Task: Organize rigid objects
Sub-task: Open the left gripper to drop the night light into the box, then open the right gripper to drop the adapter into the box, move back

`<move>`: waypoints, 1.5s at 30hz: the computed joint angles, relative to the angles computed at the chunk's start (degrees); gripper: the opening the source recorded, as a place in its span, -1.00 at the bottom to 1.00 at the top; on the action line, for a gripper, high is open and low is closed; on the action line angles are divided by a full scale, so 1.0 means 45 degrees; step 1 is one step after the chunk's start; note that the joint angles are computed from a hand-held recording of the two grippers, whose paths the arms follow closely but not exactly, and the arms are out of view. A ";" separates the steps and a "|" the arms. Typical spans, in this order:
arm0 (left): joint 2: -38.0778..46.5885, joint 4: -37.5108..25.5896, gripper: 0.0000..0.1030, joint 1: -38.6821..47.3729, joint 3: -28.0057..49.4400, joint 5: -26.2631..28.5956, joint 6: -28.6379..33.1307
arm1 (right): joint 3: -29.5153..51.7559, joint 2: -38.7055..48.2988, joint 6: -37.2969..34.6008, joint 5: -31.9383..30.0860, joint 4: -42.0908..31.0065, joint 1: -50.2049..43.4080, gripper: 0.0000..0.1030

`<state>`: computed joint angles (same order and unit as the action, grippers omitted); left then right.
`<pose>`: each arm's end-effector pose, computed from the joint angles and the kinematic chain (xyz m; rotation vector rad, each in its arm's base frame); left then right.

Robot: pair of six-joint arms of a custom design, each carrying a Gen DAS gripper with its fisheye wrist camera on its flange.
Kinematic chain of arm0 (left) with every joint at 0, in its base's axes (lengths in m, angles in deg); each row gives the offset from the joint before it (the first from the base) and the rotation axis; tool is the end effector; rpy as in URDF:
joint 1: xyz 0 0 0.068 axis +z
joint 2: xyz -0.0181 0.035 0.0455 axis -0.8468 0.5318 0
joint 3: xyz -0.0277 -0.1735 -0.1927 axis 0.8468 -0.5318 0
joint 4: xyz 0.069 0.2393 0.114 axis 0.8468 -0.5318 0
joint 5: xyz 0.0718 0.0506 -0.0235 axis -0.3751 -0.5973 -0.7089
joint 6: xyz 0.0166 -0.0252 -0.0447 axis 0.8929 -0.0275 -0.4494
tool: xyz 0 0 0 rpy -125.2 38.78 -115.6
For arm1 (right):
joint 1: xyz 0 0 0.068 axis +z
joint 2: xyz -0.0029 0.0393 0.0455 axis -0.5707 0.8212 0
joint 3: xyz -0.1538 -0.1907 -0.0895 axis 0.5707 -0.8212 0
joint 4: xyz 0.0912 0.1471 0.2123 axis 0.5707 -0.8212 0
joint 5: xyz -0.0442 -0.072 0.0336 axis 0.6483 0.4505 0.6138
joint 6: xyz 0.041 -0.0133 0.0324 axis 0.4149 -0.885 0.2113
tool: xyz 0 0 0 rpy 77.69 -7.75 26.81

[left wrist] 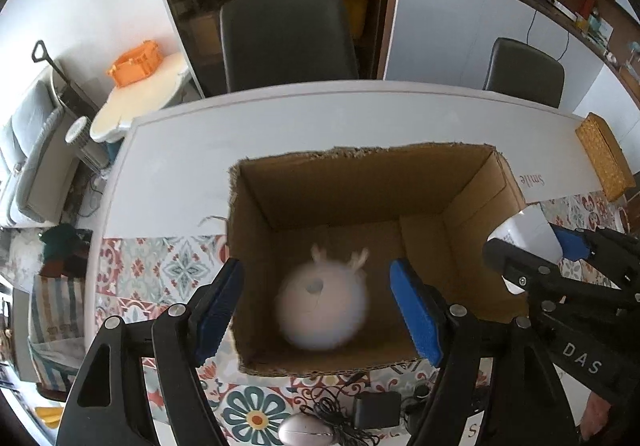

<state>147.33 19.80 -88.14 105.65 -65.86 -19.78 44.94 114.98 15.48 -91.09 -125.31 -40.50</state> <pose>0.3066 -0.1679 0.1894 -0.0164 2.6594 0.0495 0.3327 -0.0230 0.1877 -0.3074 2.6734 0.2876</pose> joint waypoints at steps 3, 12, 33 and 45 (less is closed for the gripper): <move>-0.0570 -0.0127 0.57 -0.0164 -0.0330 -0.0809 -0.0275 | 0.0128 0.0118 0.0087 0.0028 0.0001 0.0172 -0.10; -0.3018 -0.0469 0.85 -0.0715 -0.2069 -0.2817 -0.1425 | -0.1024 -0.1353 0.0449 0.0441 0.0902 0.0427 0.40; -0.5686 -0.1767 1.00 -0.4485 -0.3867 -0.4733 -0.5290 | -0.5280 -0.8526 -0.0437 -0.0882 0.0255 -0.2852 0.61; -0.4982 -0.2129 1.00 -0.6586 -0.4639 -0.5175 -0.7762 | -0.7243 -0.9888 -0.2155 -0.2352 -0.0287 -0.5716 0.61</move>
